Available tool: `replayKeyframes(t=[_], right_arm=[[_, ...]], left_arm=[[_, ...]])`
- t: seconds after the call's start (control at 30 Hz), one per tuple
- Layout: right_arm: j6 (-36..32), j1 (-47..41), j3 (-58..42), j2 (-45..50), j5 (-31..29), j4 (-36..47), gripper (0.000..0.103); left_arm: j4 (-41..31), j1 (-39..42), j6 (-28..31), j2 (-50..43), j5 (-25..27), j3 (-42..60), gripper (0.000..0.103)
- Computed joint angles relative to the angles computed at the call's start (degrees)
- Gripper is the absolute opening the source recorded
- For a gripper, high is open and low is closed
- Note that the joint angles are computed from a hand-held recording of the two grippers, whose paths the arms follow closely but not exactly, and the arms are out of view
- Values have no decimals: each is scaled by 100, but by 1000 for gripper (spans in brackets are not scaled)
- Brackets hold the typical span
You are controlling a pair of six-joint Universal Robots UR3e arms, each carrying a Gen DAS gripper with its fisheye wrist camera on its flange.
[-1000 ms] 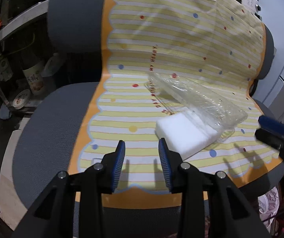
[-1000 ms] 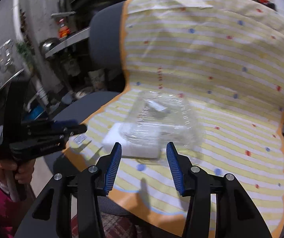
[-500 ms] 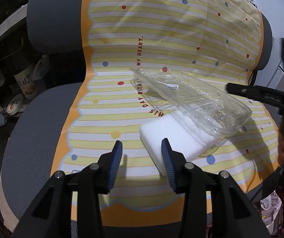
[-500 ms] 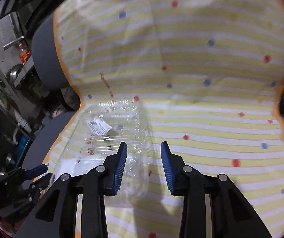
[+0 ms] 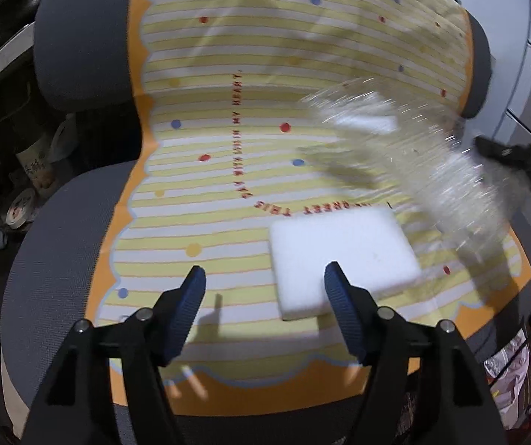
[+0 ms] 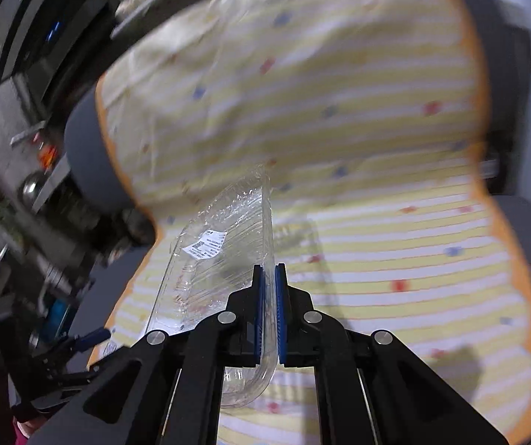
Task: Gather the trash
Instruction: 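Grasp the clear plastic tray by its edge with the right tool, then carry the sponge and tray in both tools over the trash bag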
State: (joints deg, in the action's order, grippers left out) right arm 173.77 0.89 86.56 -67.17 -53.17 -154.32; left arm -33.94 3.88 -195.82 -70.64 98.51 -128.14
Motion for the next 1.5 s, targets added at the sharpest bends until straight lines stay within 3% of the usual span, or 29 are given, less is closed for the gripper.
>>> replayKeyframes(t=[0.27, 0.43, 0.57, 0.67, 0.73, 0.93, 1.03, 1.07, 1.17, 1.37, 1.5], right_arm=[[-676, -1215, 1672, -1314, 594, 198, 7], [-861, -1533, 2077, -1637, 766, 253, 7], [-935, -1802, 2290, -1793, 929, 270, 7], [-1070, -1951, 2450, -1944, 962, 292, 7], [-1198, -2047, 2545, -2036, 1047, 361, 7], [-1402, -2336, 2819, -2363, 1242, 655, 7], [-1561, -2579, 3019, -2644, 1242, 880, 7], [-1634, -2699, 3135, -2788, 1257, 947, 7], [-1816, -3018, 3394, -3137, 1331, 1143, 7], [-2452, -3936, 3903, -4175, 1631, 2009, 7], [-3407, -4917, 4103, -5208, 1930, 3485, 7]], left_arm=[[643, -437, 236, -773, -252, 85, 66], [1065, -789, 508, -831, -810, -131, 66], [1350, -1363, 294, -1221, -391, 136, 68], [1319, -1597, -72, -1337, 450, 326, 94], [1462, -1561, -166, -1368, 729, 318, 96], [1210, -1265, 145, -1901, 632, 698, 96], [1303, -1188, 591, -2202, 426, 818, 96], [1315, -1202, 618, -2260, 436, 851, 96], [1351, -1311, 549, -2285, 449, 881, 66], [1479, -2081, 98, -2373, 904, 1279, 60], [1280, -2849, -173, -2823, 1190, 2159, 61]])
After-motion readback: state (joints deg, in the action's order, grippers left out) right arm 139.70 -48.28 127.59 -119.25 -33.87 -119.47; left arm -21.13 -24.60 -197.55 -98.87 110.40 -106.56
